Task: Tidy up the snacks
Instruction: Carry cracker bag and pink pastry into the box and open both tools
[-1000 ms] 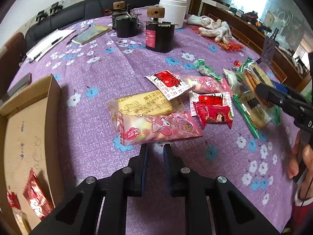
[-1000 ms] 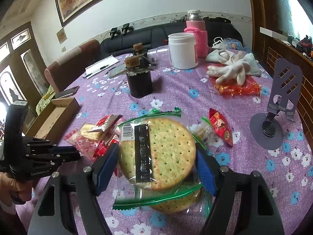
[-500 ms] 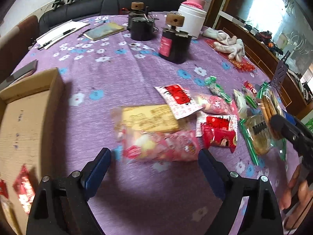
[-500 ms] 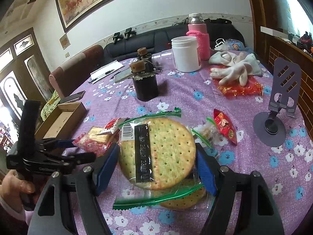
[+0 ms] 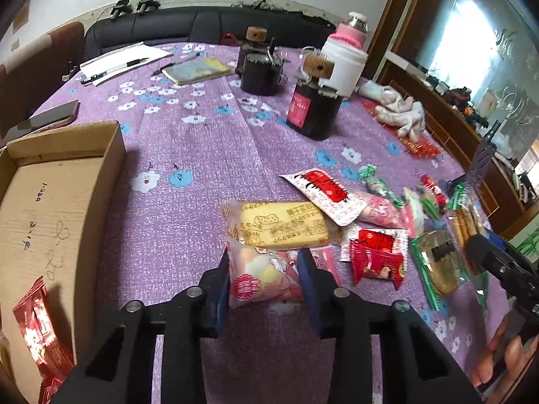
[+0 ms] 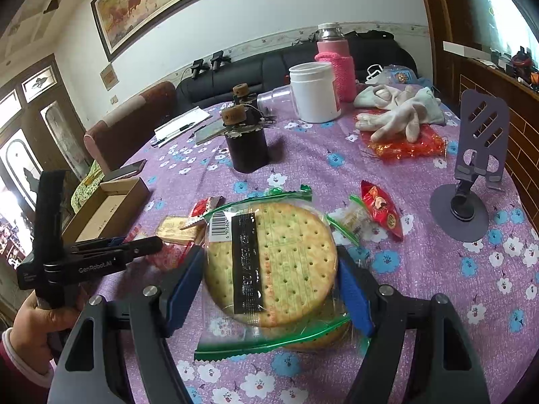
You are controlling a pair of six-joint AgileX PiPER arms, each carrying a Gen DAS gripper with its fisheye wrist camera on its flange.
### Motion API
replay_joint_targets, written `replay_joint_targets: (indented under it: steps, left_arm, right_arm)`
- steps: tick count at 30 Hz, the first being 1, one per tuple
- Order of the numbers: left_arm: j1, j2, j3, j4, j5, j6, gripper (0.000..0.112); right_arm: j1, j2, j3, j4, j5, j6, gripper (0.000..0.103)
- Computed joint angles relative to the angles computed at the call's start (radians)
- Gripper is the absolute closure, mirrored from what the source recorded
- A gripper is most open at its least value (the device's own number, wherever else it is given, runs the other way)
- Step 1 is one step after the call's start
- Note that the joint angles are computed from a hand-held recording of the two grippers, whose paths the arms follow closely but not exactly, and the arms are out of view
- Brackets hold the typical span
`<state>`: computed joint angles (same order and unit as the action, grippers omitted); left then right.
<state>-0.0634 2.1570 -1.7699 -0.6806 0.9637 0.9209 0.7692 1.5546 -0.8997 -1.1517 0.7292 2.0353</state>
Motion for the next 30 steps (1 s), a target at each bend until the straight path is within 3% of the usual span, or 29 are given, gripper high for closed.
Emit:
replay_joint_targets:
  steps: [5,6,20,30]
  left_arm:
    - [0.033,-0.053,0.072,-0.058,0.008,0.080,0.080]
    - [0.042,-0.065,0.090,-0.073,0.008,0.098,0.087]
    - [0.175,-0.194,0.184,-0.185,0.062,0.239,0.089]
    - [0.290,-0.183,0.113,-0.213,0.066,0.250,0.089]
  right_arm:
    - [0.033,-0.004,-0.010,-0.006,0.031,0.014,0.028]
    - [0.038,-0.004,-0.013,-0.008,0.034,0.017,0.028]
    - [0.134,0.023,-0.122,-0.002,0.127,-0.025,0.028]
    - [0.134,0.147,-0.311,0.044,0.080,-0.167,0.028]
